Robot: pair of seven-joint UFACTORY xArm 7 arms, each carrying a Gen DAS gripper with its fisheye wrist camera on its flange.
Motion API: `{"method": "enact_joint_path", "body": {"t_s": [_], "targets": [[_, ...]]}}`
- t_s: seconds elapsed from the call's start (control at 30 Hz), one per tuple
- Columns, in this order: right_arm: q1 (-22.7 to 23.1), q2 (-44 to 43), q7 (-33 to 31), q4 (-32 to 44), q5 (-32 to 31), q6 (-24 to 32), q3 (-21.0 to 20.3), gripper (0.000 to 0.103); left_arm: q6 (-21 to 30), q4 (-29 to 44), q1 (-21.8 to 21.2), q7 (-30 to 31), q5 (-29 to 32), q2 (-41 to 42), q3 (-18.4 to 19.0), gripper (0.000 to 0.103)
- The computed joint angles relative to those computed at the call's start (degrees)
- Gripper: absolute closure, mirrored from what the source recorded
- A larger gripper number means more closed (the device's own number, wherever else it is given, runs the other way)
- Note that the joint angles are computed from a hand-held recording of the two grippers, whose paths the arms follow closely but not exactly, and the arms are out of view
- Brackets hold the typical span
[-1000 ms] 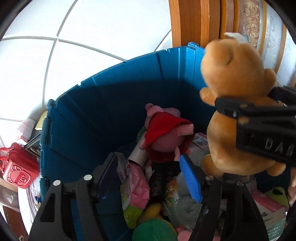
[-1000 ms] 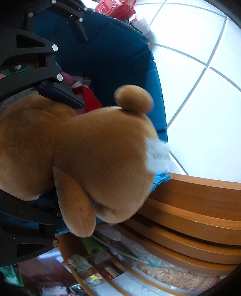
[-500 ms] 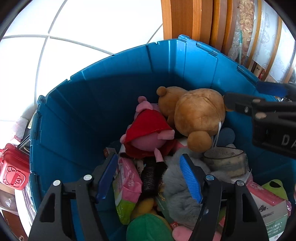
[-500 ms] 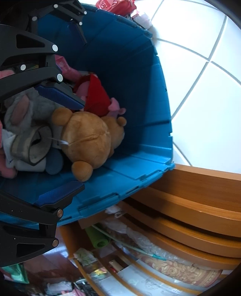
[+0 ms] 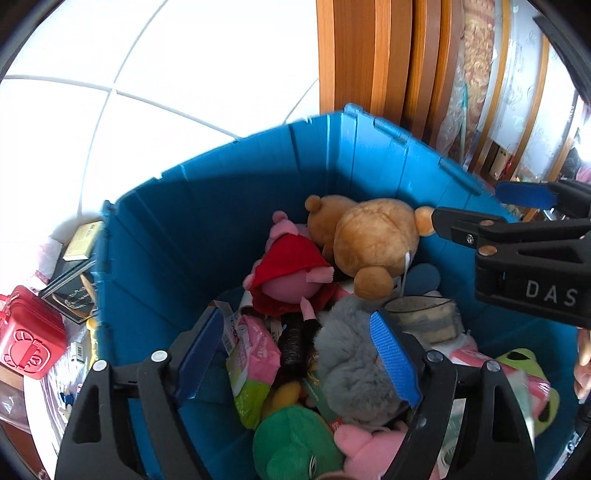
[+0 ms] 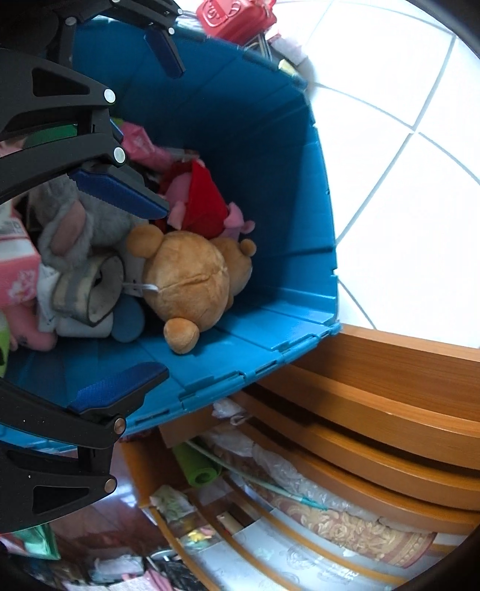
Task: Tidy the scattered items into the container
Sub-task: 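Withdraw both open tools from the crate back over the bed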
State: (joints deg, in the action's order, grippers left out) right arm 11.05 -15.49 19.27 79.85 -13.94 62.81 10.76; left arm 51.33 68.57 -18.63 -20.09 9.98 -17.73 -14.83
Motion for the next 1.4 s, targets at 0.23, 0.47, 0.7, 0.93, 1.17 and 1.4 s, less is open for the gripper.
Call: {"method": "enact_joint_path", "body": {"t_s": [0.23, 0.47, 0.7, 0.93, 1.17, 1.4], "targets": [[0.91, -2.18, 5.17, 5.24, -4.62, 5.66, 4.60, 0.023, -0.16, -4.21, -0.02, 4.52, -4.12, -10.70, 2.55, 0.021], [3.22, -1.90, 13.03, 14.27, -12.13, 13.67, 13.47, 0.022, 1.88, -10.49, 1.36, 11.44, -8.65, -24.45, 6.33, 0.021], [9.74, 5.19, 23.41, 24.08, -21.76, 22.22, 24.57, 0.021, 8.53, -16.29, 5.01, 19.91, -11.01, -38.58, 12.54, 0.021], [19.32, 12.95, 35.73, 25.56, -28.16, 20.89, 30.04, 0.019, 14.32, -23.71, 13.87, 30.30, -8.24, -51.94, 22.22, 0.000], [27.40, 18.95, 43.86, 21.79, -32.60, 11.84, 28.74, 0.019, 14.97, -28.05, 24.23, 40.41, -4.29, -54.45, 32.78, 0.000], [30.80, 22.99, 46.21, 14.70, -32.45, -0.25, 23.69, 0.015, 7.22, -30.72, 34.98, 46.48, -1.53, -47.93, 40.65, 0.000]]}}
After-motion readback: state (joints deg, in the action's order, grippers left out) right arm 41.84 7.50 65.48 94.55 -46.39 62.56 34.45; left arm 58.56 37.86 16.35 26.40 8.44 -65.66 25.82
